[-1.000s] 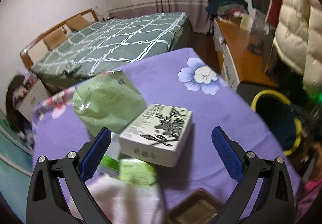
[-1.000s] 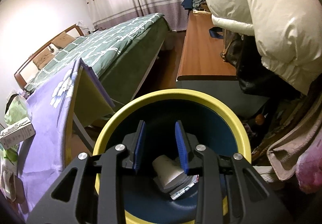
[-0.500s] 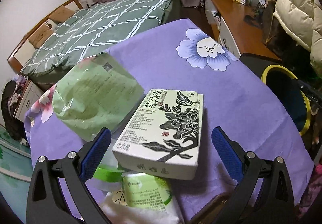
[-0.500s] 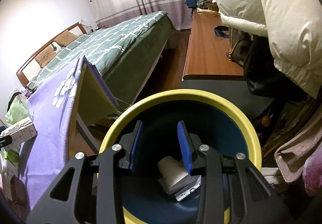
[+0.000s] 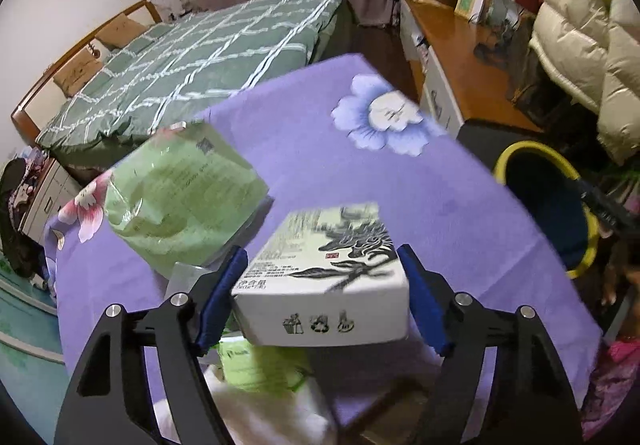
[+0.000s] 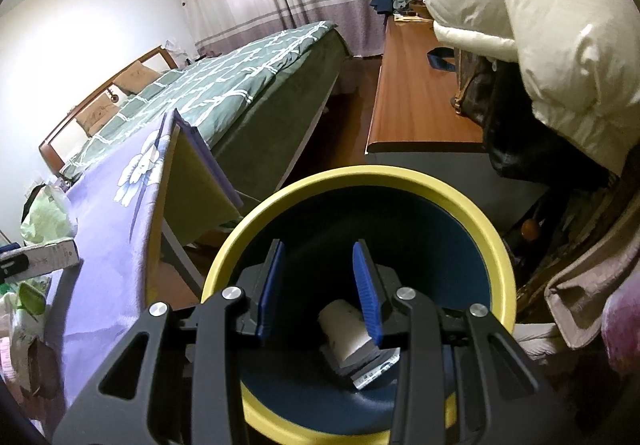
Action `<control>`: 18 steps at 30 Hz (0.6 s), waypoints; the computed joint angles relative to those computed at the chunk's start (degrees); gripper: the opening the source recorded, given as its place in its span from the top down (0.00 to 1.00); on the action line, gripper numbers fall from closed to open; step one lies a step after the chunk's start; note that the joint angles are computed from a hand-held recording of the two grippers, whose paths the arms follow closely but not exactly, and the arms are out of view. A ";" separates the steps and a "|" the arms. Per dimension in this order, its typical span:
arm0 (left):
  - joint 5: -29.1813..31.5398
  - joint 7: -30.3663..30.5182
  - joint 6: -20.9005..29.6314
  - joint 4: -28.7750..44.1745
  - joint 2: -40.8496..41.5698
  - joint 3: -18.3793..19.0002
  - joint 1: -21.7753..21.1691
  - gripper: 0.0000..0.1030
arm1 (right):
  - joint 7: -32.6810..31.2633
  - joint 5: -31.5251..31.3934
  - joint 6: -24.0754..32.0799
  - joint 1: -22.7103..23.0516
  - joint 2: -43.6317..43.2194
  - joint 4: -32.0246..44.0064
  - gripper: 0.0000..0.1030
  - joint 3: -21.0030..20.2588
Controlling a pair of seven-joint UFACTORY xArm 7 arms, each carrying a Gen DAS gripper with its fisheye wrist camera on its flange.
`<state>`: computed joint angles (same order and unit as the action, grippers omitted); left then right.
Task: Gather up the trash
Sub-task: 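Carry the white box to the yellow bin and release it with the left gripper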
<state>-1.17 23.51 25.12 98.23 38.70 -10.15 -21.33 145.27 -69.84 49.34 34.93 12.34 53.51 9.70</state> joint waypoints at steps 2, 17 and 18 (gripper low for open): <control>-0.70 0.86 -1.13 -2.04 -1.71 -1.14 0.42 0.28 | 0.92 -0.03 0.47 0.42 -0.60 -0.63 0.67 0.32; -2.88 1.55 -3.40 -8.78 -7.08 -4.30 -2.58 0.29 | 7.22 -0.31 3.78 1.33 -6.92 -7.56 0.67 4.30; -3.31 1.99 -3.33 -8.64 -7.06 -4.86 -2.58 0.29 | 7.24 -0.07 4.10 1.34 -7.39 -7.93 0.67 4.55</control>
<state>-4.47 25.50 21.79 89.59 31.64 -15.01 -23.91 152.52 -69.91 53.44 36.27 4.95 45.58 14.25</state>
